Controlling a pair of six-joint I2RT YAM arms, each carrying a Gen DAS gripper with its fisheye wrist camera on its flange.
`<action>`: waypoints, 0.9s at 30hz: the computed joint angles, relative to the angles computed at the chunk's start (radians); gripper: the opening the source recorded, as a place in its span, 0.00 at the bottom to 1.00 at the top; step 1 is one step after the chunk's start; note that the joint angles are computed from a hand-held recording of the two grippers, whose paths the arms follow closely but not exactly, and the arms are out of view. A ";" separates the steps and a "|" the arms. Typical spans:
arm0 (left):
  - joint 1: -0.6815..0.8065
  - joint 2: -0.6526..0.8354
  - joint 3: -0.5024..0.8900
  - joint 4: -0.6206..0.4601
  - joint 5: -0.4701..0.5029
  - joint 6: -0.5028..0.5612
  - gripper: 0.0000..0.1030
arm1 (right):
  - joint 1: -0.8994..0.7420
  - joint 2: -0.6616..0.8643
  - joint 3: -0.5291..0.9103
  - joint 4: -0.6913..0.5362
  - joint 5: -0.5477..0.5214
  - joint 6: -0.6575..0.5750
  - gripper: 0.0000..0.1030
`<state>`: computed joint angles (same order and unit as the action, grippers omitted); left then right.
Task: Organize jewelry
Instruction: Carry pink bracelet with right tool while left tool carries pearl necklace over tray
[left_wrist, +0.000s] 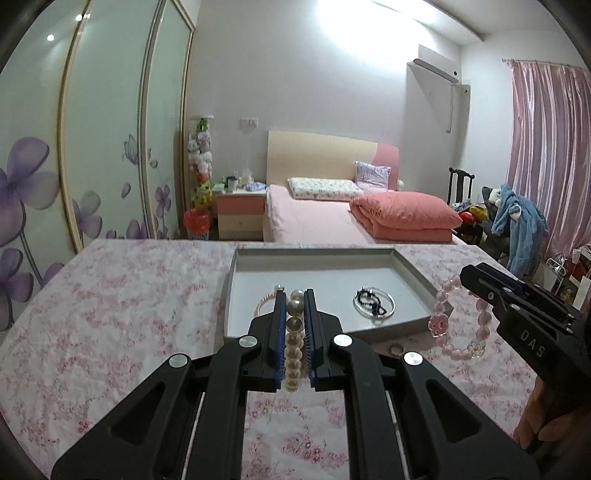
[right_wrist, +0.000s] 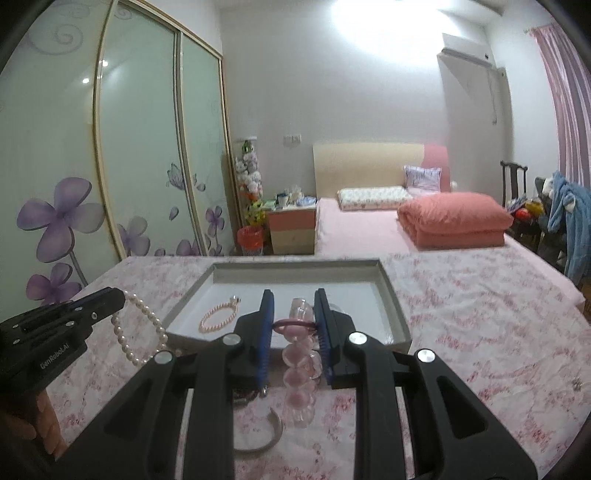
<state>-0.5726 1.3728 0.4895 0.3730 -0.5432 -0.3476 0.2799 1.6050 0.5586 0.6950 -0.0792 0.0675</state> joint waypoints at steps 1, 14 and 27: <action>-0.002 0.002 0.003 0.004 -0.006 0.004 0.10 | 0.003 -0.005 -0.001 0.008 0.006 -0.001 0.22; 0.009 0.068 0.080 0.052 -0.067 0.061 0.10 | 0.033 0.005 0.053 0.056 0.062 0.007 0.22; 0.070 0.225 0.228 0.089 -0.044 0.119 0.10 | 0.030 0.146 0.218 0.062 0.080 0.009 0.22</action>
<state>-0.5023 1.5983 0.7179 0.4625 -0.5868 -0.2285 0.3100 1.7508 0.7766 0.7567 0.0005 0.0766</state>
